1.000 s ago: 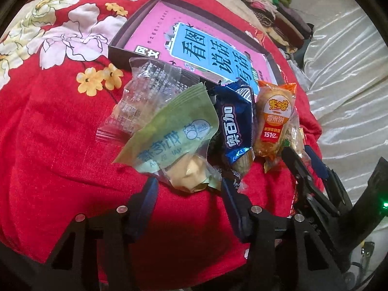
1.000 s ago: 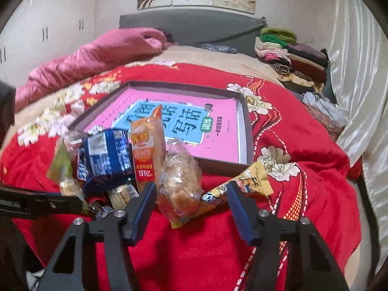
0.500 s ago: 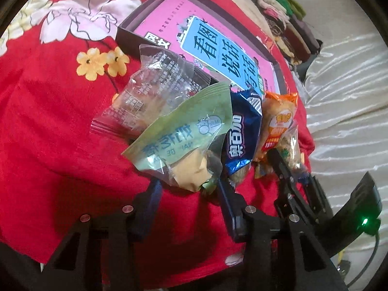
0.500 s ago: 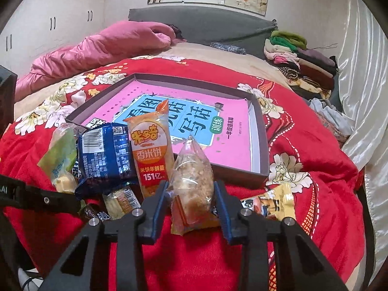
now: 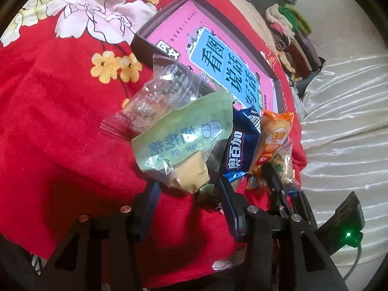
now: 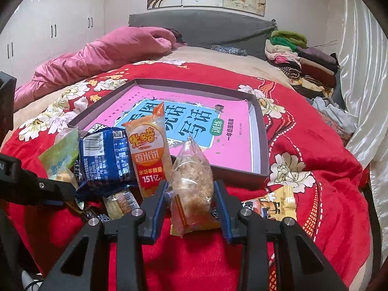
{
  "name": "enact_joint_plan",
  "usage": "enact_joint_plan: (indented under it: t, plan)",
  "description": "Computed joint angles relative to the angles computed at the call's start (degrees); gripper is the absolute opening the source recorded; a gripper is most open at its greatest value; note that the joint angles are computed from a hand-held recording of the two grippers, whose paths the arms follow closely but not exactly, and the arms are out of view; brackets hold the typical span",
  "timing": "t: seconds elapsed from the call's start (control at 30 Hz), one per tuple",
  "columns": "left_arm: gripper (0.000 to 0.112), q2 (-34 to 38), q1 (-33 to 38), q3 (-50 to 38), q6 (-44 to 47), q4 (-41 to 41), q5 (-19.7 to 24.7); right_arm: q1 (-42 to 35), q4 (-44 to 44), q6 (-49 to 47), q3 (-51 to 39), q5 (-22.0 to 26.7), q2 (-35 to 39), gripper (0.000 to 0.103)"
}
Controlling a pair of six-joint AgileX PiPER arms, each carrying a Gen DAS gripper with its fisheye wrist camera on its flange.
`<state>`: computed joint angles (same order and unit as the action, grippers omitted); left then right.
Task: Organize snacks
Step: 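Grasp the green-labelled bag with the left gripper while the right gripper grasps the clear bread bag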
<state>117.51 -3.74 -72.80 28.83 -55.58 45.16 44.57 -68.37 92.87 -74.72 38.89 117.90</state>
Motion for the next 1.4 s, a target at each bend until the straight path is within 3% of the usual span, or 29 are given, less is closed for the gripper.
enact_joint_plan:
  t: [0.2,0.4,0.67,0.97,1.4]
  plan:
    - [0.054,-0.47,0.66,-0.8,1.06,-0.7,1.09,-0.13,-0.13,0.12,-0.07,-0.1,-0.04,0.039]
    - [0.057,-0.99,0.64,0.38,-0.59,0.24,-1.46,0.11,-0.39,0.1,-0.28,0.24,0.18,0.039]
    - [0.039,0.28,0.11,-1.67,-1.32,2.44,-2.35,0.42,0.09,-1.02,-0.88,0.68,0.56,0.038]
    - [0.034,-2.95,-1.19,-0.54,6.22,0.78,-2.21,-0.44,-8.08,10.88,5.43,-4.25,-3.99,0.034]
    - [0.035,-7.39,-0.34,2.5,10.97,0.19,-3.69,-0.35,-12.85,18.12,7.88,-5.02,-7.02,0.033]
